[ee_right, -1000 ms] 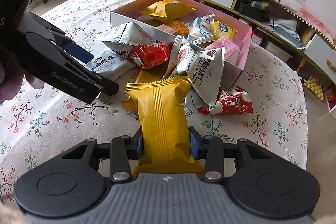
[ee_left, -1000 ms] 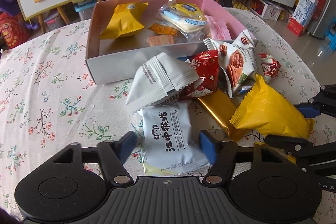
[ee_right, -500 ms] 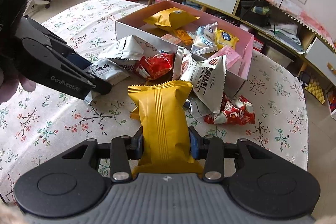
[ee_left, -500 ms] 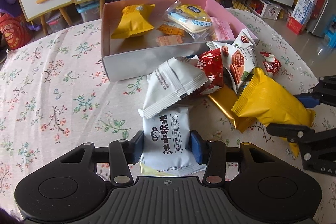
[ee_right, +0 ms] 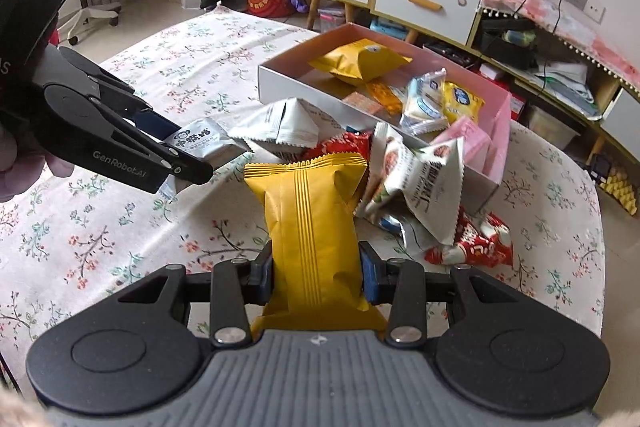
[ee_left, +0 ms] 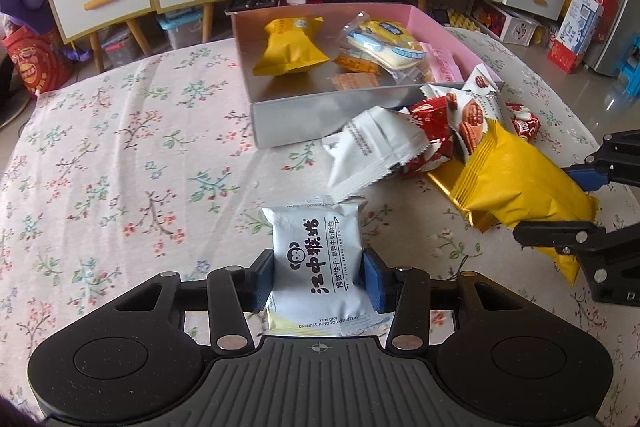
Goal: Organize snacks
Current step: 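Lift both held packs and carry them over the pink box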
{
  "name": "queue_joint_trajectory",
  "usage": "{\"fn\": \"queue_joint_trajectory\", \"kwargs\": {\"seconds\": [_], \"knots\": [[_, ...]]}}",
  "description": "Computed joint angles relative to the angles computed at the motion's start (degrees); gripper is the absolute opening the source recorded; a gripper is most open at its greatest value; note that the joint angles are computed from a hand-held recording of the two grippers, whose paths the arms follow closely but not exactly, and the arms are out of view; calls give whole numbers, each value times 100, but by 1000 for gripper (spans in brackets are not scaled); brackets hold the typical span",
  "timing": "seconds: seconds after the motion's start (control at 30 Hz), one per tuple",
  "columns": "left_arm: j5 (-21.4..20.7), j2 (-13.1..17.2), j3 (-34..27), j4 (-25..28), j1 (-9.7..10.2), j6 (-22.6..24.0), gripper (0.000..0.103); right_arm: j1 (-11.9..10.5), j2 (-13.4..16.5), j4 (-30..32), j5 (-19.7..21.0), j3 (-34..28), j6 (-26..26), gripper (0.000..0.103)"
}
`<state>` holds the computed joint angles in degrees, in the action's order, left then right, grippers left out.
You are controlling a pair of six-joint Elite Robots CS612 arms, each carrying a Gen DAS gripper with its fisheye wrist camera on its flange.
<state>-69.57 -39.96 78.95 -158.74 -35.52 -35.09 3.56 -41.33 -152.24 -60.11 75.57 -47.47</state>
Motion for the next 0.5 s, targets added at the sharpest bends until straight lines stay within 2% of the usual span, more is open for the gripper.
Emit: {"fn": "queue_joint_trajectory", "kwargs": {"seconds": [0.5], "knots": [[221, -202, 410, -584, 83, -213, 43, 59, 127, -198, 135, -255, 810, 37]]}}
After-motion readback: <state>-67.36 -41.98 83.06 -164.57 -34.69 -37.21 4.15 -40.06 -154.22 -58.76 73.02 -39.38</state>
